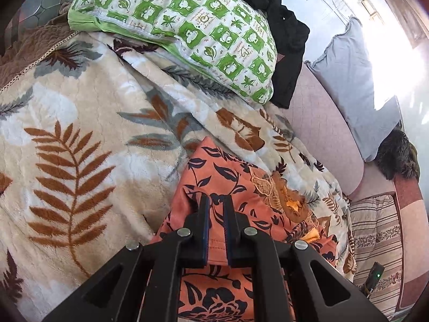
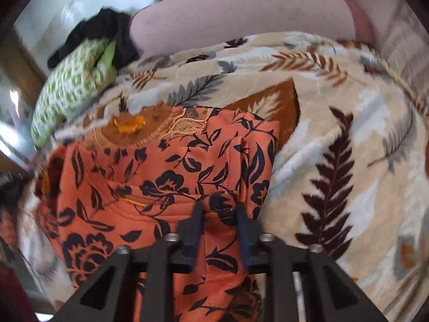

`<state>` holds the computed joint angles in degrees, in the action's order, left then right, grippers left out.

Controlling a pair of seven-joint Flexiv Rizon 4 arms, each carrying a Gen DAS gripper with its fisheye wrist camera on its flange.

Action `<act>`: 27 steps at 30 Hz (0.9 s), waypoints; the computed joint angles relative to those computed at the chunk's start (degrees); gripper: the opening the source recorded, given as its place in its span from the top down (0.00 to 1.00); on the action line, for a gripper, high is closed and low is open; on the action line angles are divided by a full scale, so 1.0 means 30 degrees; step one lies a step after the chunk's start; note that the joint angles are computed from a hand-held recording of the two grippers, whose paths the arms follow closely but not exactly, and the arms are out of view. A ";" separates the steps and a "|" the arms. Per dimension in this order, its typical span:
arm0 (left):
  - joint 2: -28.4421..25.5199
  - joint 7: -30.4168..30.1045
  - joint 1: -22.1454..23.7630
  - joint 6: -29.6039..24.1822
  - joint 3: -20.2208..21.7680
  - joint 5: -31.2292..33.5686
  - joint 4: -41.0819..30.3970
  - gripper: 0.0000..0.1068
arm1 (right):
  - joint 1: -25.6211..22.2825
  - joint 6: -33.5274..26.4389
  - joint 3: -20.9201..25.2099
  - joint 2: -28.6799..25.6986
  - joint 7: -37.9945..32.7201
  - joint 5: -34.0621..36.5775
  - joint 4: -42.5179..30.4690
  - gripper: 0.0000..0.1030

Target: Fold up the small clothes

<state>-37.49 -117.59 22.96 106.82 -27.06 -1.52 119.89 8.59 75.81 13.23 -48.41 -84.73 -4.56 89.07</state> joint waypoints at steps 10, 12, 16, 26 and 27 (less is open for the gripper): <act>0.0462 -0.0390 0.0321 -0.2620 -0.0181 -0.1892 0.0233 0.45 | 0.2910 0.6612 -0.4500 0.1805 0.3641 -0.0654 0.3006 0.92; 0.0215 0.0074 0.0949 -0.2398 -0.0956 -0.2004 0.0436 0.45 | 0.4125 0.7951 -0.6109 0.1574 0.4990 -0.0255 0.3079 0.92; -0.0362 0.0913 0.1440 -0.2670 -0.1755 -0.2277 0.0237 0.41 | 0.4915 0.9533 -0.7232 0.0870 0.6456 0.0316 0.2956 0.92; -0.2209 0.1160 0.2096 -0.2268 -0.3930 -0.0971 -0.1203 0.41 | 0.1611 0.8935 -0.3706 -0.0388 0.7308 -0.1573 0.1882 0.92; -0.2188 0.1188 0.1761 -0.2507 -0.3622 -0.1247 -0.1359 0.41 | 0.1390 0.8923 -0.3455 -0.0429 0.7346 -0.1740 0.1859 0.92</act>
<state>-44.05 -114.02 28.25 99.30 -37.92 -5.26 115.81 12.76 102.58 2.87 -49.70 -62.70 -9.78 94.65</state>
